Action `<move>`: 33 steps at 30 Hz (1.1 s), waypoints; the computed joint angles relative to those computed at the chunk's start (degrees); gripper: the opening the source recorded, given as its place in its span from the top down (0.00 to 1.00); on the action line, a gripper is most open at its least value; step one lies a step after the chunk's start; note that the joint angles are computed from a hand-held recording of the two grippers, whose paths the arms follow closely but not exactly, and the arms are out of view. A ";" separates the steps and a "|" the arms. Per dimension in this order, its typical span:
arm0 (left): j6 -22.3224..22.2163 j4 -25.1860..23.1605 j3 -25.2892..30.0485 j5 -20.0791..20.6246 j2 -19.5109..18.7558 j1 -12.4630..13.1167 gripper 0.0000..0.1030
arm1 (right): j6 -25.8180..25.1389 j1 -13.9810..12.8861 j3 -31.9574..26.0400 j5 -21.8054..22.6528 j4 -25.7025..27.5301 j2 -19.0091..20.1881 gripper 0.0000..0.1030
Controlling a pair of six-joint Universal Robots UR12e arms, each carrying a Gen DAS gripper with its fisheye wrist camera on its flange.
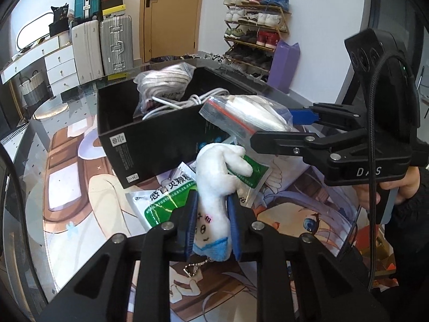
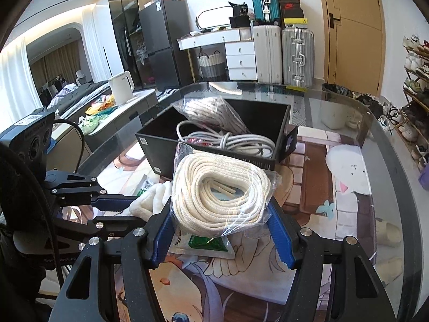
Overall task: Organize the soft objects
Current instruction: 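Carry the plush toy and rope coil over the black box and release both inside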
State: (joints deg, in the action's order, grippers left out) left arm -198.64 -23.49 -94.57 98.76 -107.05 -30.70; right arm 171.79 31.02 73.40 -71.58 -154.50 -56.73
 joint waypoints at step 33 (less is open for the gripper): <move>-8.29 6.16 -0.35 10.99 1.46 1.76 0.81 | 4.07 -0.47 -1.16 -0.23 -4.22 -0.66 0.37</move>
State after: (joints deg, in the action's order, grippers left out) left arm -206.93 -17.33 -94.91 109.75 -105.59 -28.94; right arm 175.86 30.55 72.24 -71.82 -158.72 -57.39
